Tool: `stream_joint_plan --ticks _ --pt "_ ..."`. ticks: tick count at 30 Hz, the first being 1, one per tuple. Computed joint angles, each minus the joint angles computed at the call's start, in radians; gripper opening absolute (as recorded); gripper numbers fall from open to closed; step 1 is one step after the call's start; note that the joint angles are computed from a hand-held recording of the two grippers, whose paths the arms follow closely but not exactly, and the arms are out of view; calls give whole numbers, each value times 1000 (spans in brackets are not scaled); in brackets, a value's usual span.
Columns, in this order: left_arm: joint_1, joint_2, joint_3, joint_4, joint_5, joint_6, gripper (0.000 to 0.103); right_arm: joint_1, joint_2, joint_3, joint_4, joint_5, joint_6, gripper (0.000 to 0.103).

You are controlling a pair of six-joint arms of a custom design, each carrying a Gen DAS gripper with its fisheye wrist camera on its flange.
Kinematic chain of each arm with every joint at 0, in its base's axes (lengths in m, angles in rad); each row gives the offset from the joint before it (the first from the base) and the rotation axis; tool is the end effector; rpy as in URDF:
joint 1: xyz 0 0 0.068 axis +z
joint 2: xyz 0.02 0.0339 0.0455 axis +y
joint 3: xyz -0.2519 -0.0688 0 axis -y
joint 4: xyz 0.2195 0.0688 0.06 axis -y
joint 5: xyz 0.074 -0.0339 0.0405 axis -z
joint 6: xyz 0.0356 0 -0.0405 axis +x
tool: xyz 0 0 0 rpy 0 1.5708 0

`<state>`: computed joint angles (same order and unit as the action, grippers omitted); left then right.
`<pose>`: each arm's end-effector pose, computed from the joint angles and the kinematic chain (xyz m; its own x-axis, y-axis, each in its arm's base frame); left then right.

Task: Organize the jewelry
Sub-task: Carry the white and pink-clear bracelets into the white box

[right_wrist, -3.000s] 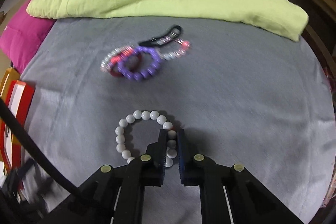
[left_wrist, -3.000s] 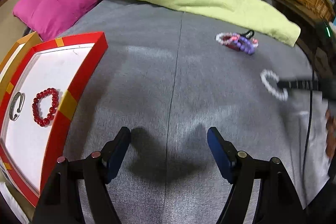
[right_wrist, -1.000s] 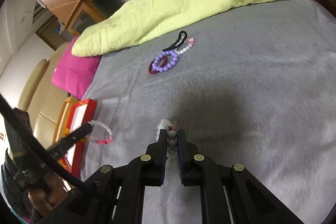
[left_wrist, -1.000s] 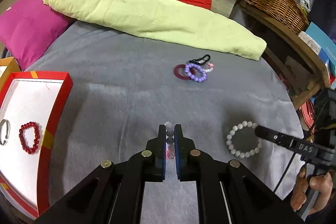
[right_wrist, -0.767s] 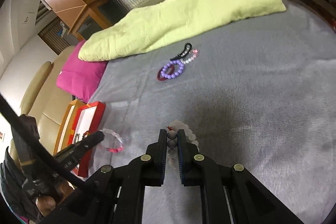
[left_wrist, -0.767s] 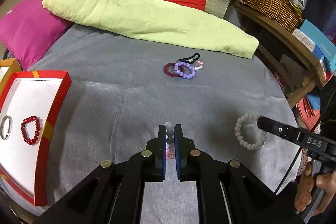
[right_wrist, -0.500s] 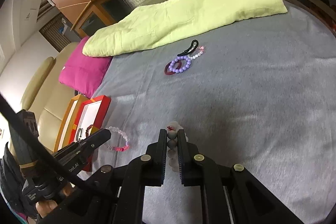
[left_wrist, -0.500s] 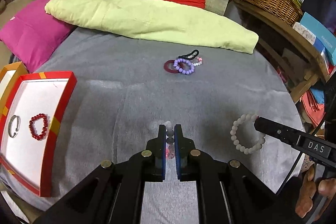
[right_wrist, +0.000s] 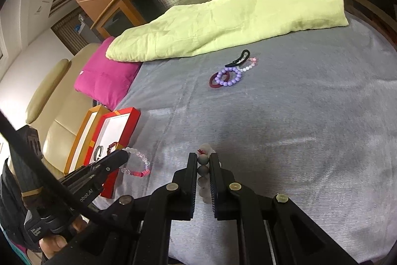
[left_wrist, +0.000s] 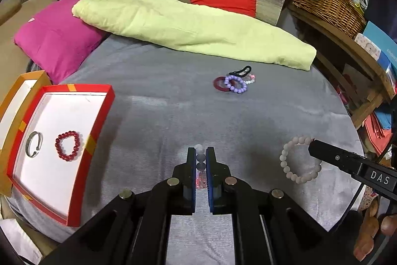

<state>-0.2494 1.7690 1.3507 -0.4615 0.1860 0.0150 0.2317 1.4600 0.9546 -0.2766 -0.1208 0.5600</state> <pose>0.3511 -0.0962 0.2421 -0.7413 0.2040 -0.6394 0.3679 0.9203 -0.1329 0.2821 0.0710 0.2330 -0.7464 0.3657 -0.5560 0.1007 0.8879 0.4488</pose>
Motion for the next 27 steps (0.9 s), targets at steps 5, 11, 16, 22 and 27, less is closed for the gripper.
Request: stream_joint_plan --ticks 5,11,16,22,27 --pt "32 1 -2 -5 6 8 8 31 27 41 -17 15 -3 11" --pt "85 13 12 -14 21 13 8 66 66 98 -37 31 -4 11" --pt "137 31 36 -24 30 17 8 93 113 147 -48 35 -6 11" --pt "210 73 105 -46 28 34 8 132 191 253 -81 40 -29 11" --pt "283 147 222 -90 41 48 8 173 288 396 -127 45 -50 11"
